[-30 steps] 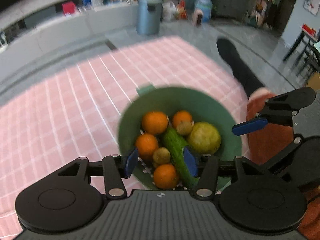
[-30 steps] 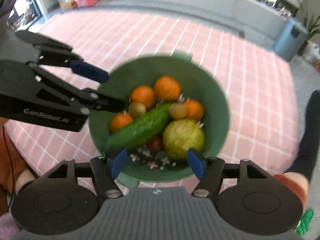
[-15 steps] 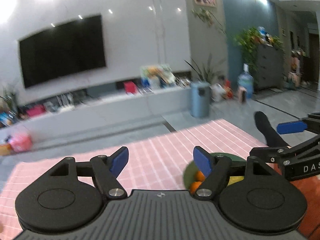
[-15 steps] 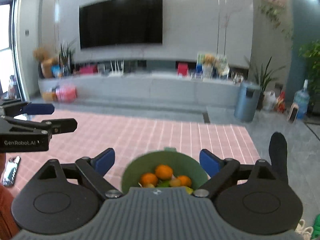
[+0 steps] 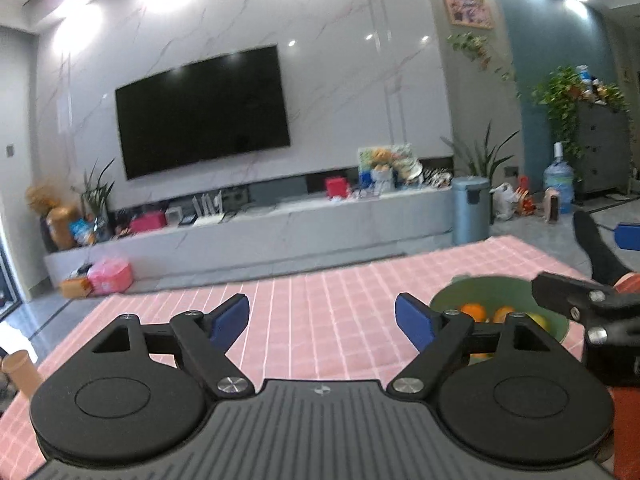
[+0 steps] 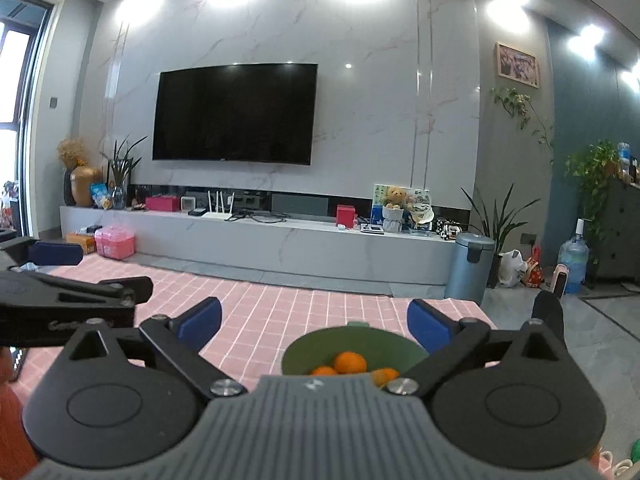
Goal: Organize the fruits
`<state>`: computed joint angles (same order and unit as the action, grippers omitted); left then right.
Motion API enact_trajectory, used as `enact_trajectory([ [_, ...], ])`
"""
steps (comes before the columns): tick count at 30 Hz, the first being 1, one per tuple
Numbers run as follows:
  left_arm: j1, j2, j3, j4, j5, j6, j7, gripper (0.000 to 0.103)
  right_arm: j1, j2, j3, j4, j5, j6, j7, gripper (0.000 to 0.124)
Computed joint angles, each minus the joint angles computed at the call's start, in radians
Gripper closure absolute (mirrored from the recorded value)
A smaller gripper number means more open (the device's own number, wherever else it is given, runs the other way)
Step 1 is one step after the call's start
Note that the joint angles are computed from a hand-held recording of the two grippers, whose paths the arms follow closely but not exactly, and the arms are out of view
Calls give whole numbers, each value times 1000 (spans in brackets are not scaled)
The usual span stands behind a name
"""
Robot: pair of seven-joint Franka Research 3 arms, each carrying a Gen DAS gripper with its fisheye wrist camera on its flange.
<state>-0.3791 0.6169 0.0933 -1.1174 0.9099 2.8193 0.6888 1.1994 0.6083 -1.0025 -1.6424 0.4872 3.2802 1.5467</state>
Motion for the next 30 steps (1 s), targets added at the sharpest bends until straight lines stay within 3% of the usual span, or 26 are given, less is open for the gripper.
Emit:
enact_trajectory([
  [1,10,-20,-13,-28,30,-11,-37,6,-4,1,9,-6,-4,0,-5,29],
  [7,18,-29,-21,-72,-30,-39,8,6,3,22,-4,-26,-37,-49,41,28],
  [18,54,-25,-89,-90,-150,-119,151,6,-115,35,91,39,-145,-156,182,28],
  [30,60,-37,-92,-112,-190,-119,185,6,-153,15,128,33,-283,-153,301,28],
])
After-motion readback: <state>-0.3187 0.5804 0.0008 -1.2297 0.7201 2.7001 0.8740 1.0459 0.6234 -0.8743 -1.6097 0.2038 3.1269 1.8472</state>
